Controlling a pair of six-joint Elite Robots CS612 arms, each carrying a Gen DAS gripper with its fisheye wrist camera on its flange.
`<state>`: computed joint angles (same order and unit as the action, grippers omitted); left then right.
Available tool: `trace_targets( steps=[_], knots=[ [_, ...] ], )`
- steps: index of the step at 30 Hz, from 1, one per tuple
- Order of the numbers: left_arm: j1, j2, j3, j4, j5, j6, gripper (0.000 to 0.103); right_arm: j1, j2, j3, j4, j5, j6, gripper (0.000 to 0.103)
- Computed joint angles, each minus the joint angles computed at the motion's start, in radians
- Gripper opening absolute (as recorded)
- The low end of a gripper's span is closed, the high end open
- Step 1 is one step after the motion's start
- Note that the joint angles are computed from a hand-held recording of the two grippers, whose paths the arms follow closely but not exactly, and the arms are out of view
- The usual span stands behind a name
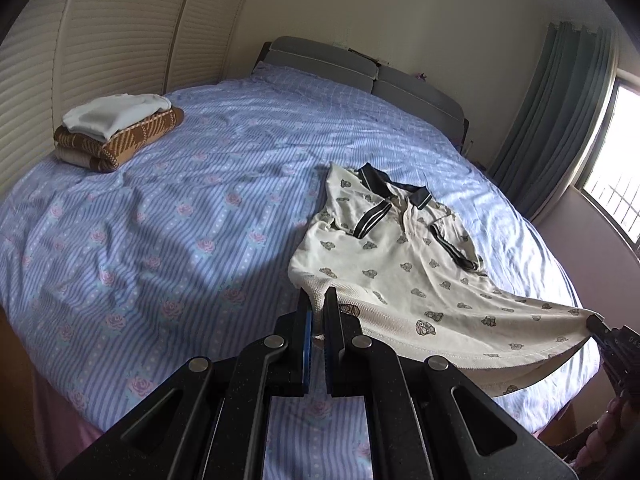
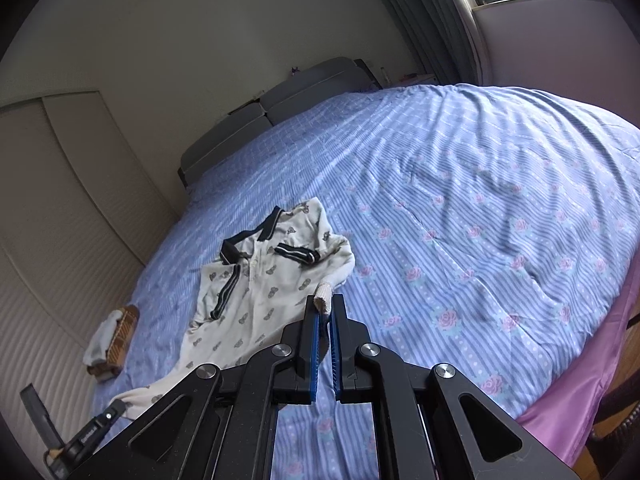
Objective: Fold small clothes
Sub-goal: 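Lift the hem with both grippers and fold it toward the collar, then lay the hem over the collar and open both grippers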
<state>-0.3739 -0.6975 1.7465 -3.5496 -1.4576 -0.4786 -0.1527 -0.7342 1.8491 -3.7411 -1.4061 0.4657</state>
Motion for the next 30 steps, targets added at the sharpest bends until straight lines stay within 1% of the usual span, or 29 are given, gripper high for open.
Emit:
trace_targets(
  steps=[6,9,12,14,17,19,23,26,29,30],
  knots=[
    [0.016,0.003,-0.076,0.004,-0.009,0.001,0.007,0.004,0.011,-0.073,-0.022,0.002,-0.006,0.006],
    [0.023,0.022,-0.145,0.012,-0.007,0.009,0.007,0.007,0.029,-0.13,-0.027,-0.007,-0.003,0.006],
    [0.033,0.055,-0.237,0.055,-0.016,0.013,0.007,0.011,0.057,-0.206,-0.01,-0.024,0.011,0.006],
    [0.039,0.085,-0.306,0.092,-0.02,0.013,0.007,0.013,0.083,-0.265,0.015,-0.033,0.018,0.006],
    [0.051,0.138,-0.421,0.175,-0.037,0.006,0.007,0.015,0.128,-0.364,0.08,-0.044,0.017,0.006],
    [0.058,0.181,-0.506,0.24,-0.049,0.012,0.007,0.017,0.162,-0.435,0.138,-0.048,0.008,0.006],
    [0.062,0.266,-0.669,0.37,-0.044,0.034,0.007,0.02,0.232,-0.57,0.262,-0.067,-0.006,0.006],
    [0.069,0.335,-0.796,0.461,-0.059,0.03,0.007,0.022,0.285,-0.667,0.349,-0.08,-0.01,0.006],
    [0.072,0.396,-0.91,0.533,-0.064,0.032,0.007,0.02,0.341,-0.771,0.452,-0.074,0.002,0.006],
    [0.072,0.415,-0.945,0.557,-0.059,0.039,0.007,0.016,0.353,-0.789,0.475,-0.067,0.008,0.006]
  ],
)
